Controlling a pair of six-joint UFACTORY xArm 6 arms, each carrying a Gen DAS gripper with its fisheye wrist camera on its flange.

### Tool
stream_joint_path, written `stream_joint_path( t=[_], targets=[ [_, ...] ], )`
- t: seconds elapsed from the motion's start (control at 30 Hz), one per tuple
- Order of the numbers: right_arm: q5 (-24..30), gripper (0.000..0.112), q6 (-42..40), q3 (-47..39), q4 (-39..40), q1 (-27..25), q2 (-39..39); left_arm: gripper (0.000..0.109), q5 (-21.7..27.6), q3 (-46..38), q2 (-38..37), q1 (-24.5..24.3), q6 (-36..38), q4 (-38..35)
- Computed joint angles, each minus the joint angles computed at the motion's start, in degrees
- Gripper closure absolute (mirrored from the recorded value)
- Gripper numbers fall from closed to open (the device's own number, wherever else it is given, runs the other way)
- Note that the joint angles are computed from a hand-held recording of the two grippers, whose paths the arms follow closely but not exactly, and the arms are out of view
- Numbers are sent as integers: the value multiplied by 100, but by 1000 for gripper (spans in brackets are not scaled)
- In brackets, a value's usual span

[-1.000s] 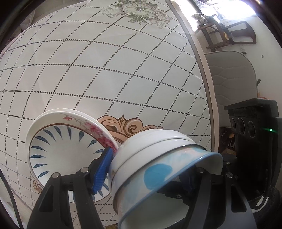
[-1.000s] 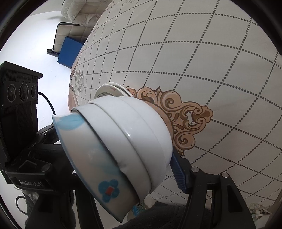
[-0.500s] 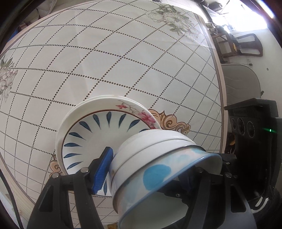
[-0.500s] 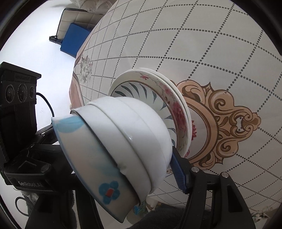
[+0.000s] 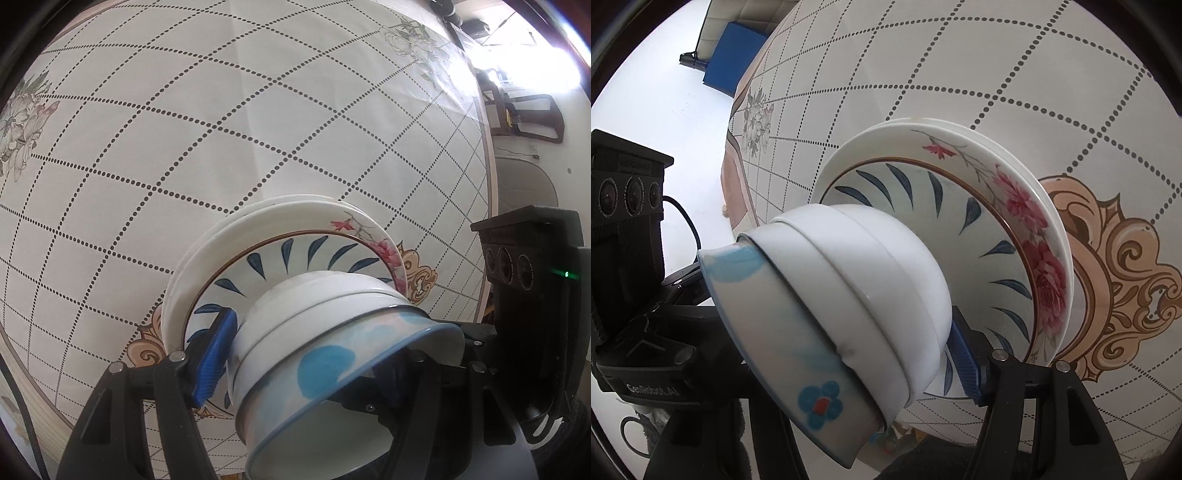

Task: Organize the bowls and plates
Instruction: 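Lower the bowl stack onto the blue-striped plate and open both grippers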

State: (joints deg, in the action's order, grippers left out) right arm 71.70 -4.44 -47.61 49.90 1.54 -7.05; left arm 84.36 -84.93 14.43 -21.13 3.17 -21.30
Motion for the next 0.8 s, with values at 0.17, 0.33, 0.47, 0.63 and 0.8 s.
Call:
stream_joint_path(
  t=[0.17,0.33,0.47,0.63,0.8],
  targets=[
    [-35,47,0,-89,72,69,198,44,-13,-19,57,24,24,8],
    [-2,47,2,-104,124,62,306,44,-9,-45,93,11,42,17],
    [-34,47,69,-140,168,132,398,44,37,-102,141,-17,53,49],
    [6,47,113,-140,136,137,406,44,43,-48,132,-9,9,-7],
    [14,47,152,-142,110,152,398,44,6,-1,101,20,-50,-42]
  ],
)
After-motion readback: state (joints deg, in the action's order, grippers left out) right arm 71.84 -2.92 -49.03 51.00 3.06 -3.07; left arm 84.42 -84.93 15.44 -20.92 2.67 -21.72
